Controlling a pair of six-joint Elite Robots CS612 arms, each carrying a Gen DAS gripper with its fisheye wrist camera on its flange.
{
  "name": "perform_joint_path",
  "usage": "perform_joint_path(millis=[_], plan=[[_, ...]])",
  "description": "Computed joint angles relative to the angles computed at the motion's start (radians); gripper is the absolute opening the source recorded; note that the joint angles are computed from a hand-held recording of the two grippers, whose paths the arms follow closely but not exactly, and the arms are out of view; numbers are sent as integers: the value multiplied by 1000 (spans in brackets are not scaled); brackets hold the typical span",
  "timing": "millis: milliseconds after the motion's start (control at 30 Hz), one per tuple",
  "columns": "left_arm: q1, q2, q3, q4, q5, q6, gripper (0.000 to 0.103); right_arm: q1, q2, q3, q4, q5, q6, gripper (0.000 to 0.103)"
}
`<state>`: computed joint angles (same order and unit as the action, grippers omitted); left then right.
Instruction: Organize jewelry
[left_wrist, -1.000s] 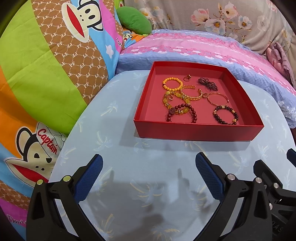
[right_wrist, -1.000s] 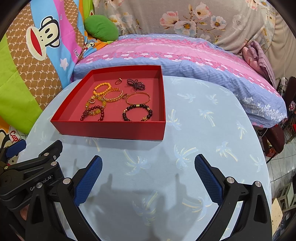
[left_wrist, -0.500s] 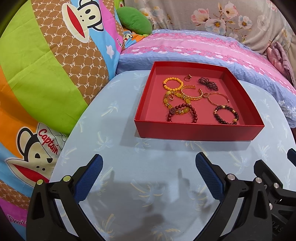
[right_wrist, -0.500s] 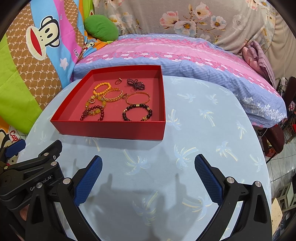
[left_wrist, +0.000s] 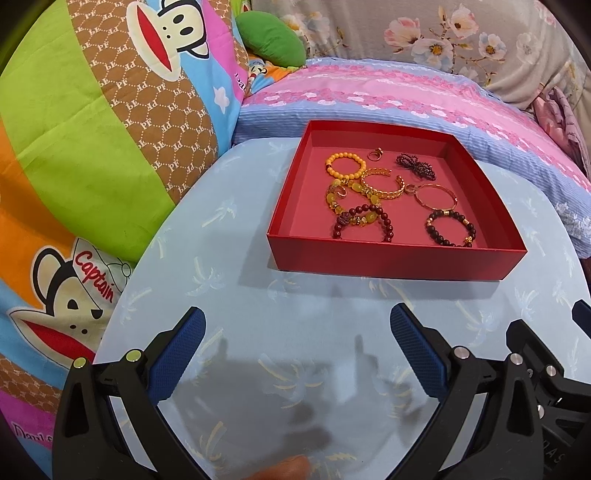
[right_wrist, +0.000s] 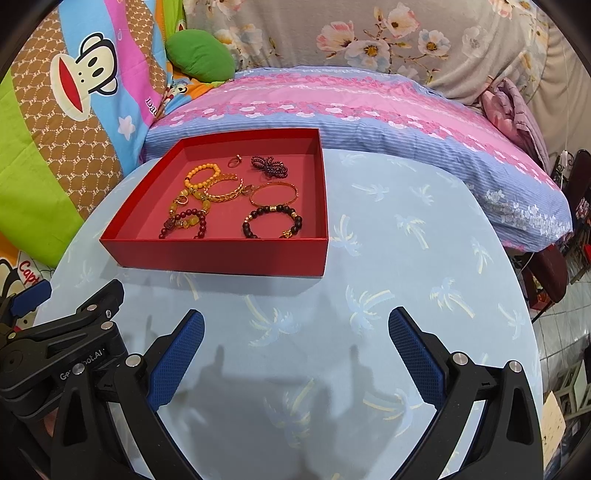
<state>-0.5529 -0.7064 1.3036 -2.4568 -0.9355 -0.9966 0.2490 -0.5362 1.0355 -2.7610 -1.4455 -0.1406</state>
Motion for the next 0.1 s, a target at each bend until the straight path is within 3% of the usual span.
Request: perform_joint_path(millis=[100], plan=[[-1, 1, -2, 3, -2, -5, 96, -1, 0, 1, 0, -1, -3, 96]])
